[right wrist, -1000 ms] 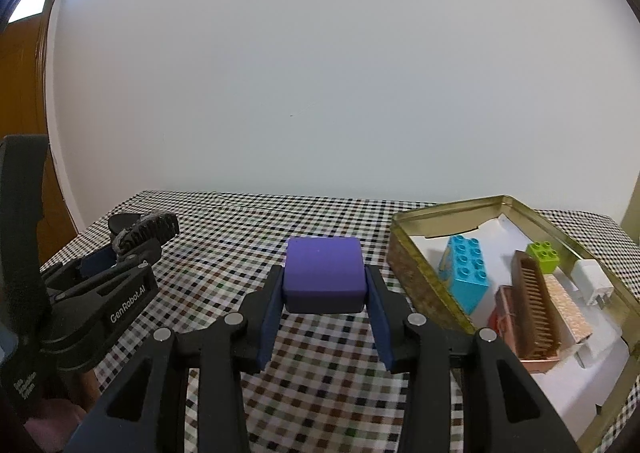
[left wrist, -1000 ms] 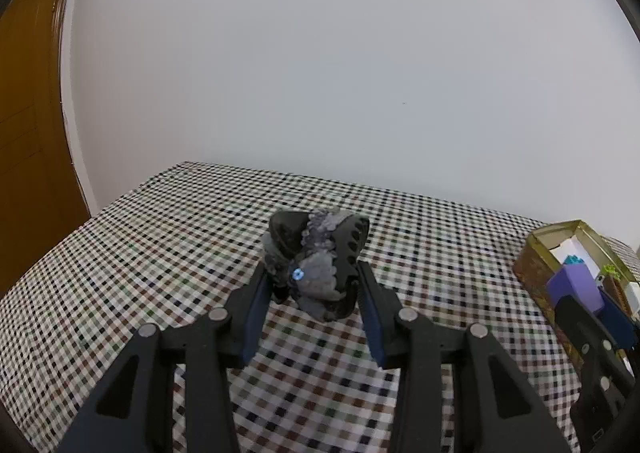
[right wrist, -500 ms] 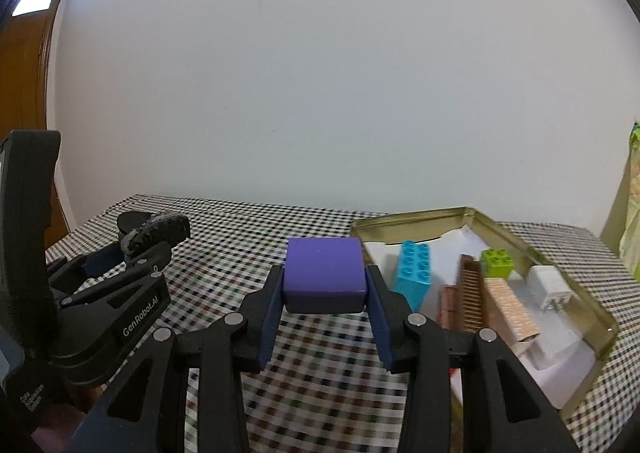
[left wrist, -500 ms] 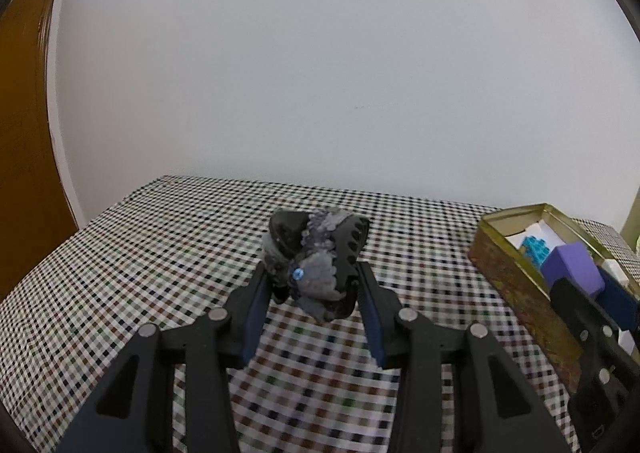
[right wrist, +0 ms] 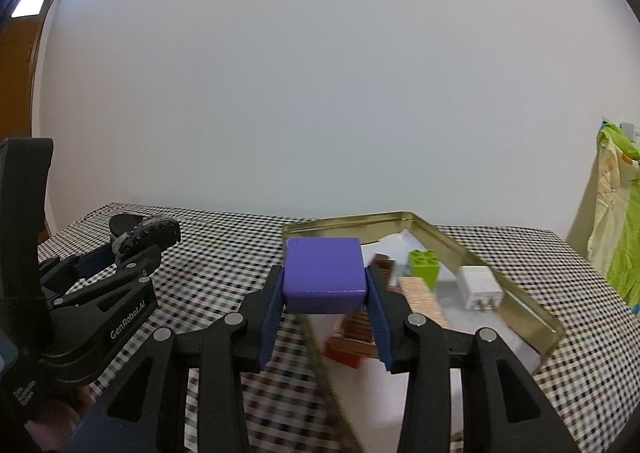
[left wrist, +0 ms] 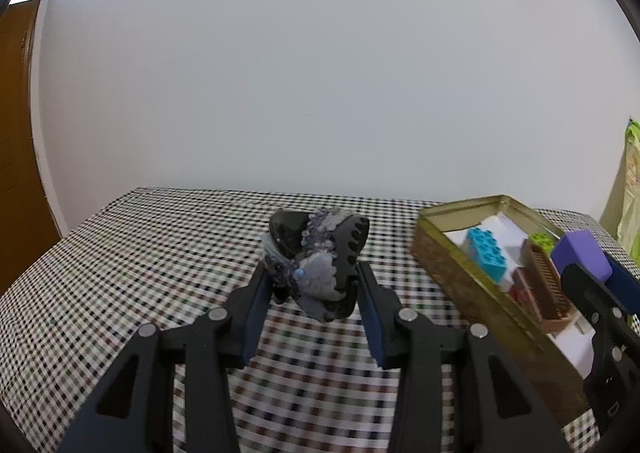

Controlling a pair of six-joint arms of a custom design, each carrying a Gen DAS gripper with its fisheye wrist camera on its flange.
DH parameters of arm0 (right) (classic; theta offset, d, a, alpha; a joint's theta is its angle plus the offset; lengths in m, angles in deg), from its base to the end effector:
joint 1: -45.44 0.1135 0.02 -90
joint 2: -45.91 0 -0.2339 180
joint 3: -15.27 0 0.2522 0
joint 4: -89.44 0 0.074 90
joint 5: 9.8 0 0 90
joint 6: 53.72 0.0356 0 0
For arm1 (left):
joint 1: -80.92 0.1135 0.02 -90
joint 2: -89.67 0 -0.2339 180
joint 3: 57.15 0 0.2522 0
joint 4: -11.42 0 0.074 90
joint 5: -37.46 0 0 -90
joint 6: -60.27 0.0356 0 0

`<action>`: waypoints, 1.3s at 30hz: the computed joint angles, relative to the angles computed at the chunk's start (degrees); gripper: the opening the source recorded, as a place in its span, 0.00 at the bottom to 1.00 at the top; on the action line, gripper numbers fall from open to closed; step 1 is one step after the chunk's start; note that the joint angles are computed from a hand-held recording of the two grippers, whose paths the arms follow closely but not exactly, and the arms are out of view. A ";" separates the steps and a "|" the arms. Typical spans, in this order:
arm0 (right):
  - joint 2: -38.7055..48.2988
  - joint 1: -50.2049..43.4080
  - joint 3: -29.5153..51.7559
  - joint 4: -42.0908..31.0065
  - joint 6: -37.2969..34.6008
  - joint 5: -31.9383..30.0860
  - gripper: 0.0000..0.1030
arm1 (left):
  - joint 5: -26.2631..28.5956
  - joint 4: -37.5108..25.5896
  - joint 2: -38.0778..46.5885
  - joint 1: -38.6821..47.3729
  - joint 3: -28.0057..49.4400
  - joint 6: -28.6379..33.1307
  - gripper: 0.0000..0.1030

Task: Organize rigid objects
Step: 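Lift and carry the plush and purple block over the gold tray with both grippers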

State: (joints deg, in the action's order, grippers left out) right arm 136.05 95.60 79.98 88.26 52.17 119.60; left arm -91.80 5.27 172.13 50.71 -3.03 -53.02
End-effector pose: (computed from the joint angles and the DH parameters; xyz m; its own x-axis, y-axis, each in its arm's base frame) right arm 0.2346 0.2459 0.1936 -0.3389 -0.0759 -0.9378 -0.1424 0.9894 -0.0287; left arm 0.2663 -0.1290 0.1681 -0.4253 -0.1066 -0.8988 -0.2497 0.9683 0.0033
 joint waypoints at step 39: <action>-15.77 -20.89 -13.05 0.95 -6.40 -7.97 0.41 | -0.50 1.92 17.57 -11.43 16.97 3.08 0.40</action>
State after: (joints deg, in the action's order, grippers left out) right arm 120.28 74.72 66.92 89.21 45.77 111.63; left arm -92.31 7.20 189.70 39.28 13.94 -49.93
